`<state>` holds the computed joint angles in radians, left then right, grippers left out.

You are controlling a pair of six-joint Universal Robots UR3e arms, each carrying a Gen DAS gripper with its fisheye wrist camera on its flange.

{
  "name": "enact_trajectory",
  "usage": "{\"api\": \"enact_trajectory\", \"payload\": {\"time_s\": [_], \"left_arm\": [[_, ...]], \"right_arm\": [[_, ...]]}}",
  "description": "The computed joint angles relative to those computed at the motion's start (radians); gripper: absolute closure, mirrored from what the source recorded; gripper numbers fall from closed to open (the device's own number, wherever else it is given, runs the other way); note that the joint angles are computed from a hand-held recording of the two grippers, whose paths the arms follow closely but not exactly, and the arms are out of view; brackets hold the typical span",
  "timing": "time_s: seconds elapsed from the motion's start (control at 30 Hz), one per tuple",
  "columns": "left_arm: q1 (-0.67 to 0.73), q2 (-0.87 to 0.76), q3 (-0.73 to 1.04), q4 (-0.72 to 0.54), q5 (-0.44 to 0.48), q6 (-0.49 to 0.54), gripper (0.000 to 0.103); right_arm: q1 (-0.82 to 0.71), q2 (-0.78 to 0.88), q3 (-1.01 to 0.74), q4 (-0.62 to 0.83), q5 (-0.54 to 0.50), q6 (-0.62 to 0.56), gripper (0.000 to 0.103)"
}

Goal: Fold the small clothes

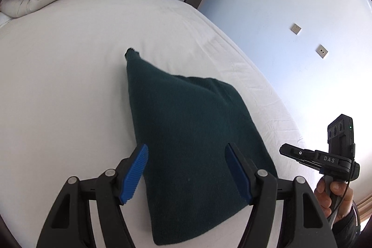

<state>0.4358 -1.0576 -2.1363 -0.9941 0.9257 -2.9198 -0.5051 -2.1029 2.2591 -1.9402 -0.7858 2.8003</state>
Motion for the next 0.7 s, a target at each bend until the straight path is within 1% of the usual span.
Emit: {"api": "enact_trajectory", "payload": {"time_s": [0.03,0.07,0.1,0.13,0.17,0.2,0.23,0.27,0.3,0.33,0.37,0.4,0.43,0.47,0.53,0.57,0.63,0.7], "left_arm": [[-0.027,-0.067,0.034,0.045,0.003,-0.015,0.041],[-0.066,-0.145,0.072,0.096,0.029,-0.032,0.050],[-0.114,-0.228,0.114,0.146,0.080,-0.051,0.055],[-0.159,-0.308,0.153,0.188,0.129,-0.067,0.065],[-0.186,-0.378,0.177,0.217,0.156,-0.078,0.071],[-0.205,-0.444,0.202,0.230,0.173,-0.088,0.073],[-0.217,-0.498,0.216,0.243,0.181,-0.095,0.074],[-0.227,-0.528,0.203,0.288,0.184,-0.107,0.074],[-0.235,-0.539,0.184,0.339,0.191,-0.116,0.074],[-0.245,-0.548,0.181,0.360,0.202,-0.117,0.073],[-0.260,-0.551,0.179,0.376,0.225,-0.121,0.073],[-0.278,-0.555,0.175,0.397,0.251,-0.120,0.073],[-0.290,-0.557,0.170,0.416,0.270,-0.114,0.073],[-0.291,-0.556,0.165,0.421,0.271,-0.110,0.073],[-0.279,-0.551,0.166,0.407,0.256,-0.103,0.073],[-0.273,-0.549,0.165,0.402,0.248,-0.100,0.073],[-0.272,-0.549,0.165,0.402,0.249,-0.098,0.073],[-0.277,-0.551,0.168,0.404,0.259,-0.099,0.073]], "right_arm": [[0.004,0.016,-0.017,0.004,0.040,-0.007,0.086],[0.021,0.049,-0.030,-0.019,0.073,0.000,0.086],[0.049,0.094,-0.041,-0.071,0.094,0.027,0.086],[0.090,0.155,-0.053,-0.163,0.095,0.076,0.086],[0.133,0.220,-0.069,-0.254,0.080,0.129,0.086],[0.202,0.315,-0.121,-0.354,0.053,0.217,0.086],[0.237,0.386,-0.158,-0.387,0.040,0.241,0.086],[0.270,0.459,-0.196,-0.415,0.018,0.258,0.086],[0.308,0.523,-0.227,-0.463,-0.042,0.285,0.086],[0.346,0.586,-0.255,-0.511,-0.125,0.308,0.086],[0.356,0.631,-0.252,-0.558,-0.140,0.295,0.090],[0.333,0.649,-0.208,-0.631,-0.096,0.276,0.091],[0.307,0.647,-0.169,-0.671,-0.053,0.263,0.093],[0.279,0.638,-0.149,-0.659,-0.020,0.255,0.096],[0.234,0.589,-0.117,-0.615,0.031,0.262,0.095],[0.224,0.549,-0.102,-0.593,0.034,0.261,0.092],[0.227,0.492,-0.081,-0.599,0.027,0.257,0.091],[0.254,0.499,-0.085,-0.579,-0.034,0.232,0.092]]}}
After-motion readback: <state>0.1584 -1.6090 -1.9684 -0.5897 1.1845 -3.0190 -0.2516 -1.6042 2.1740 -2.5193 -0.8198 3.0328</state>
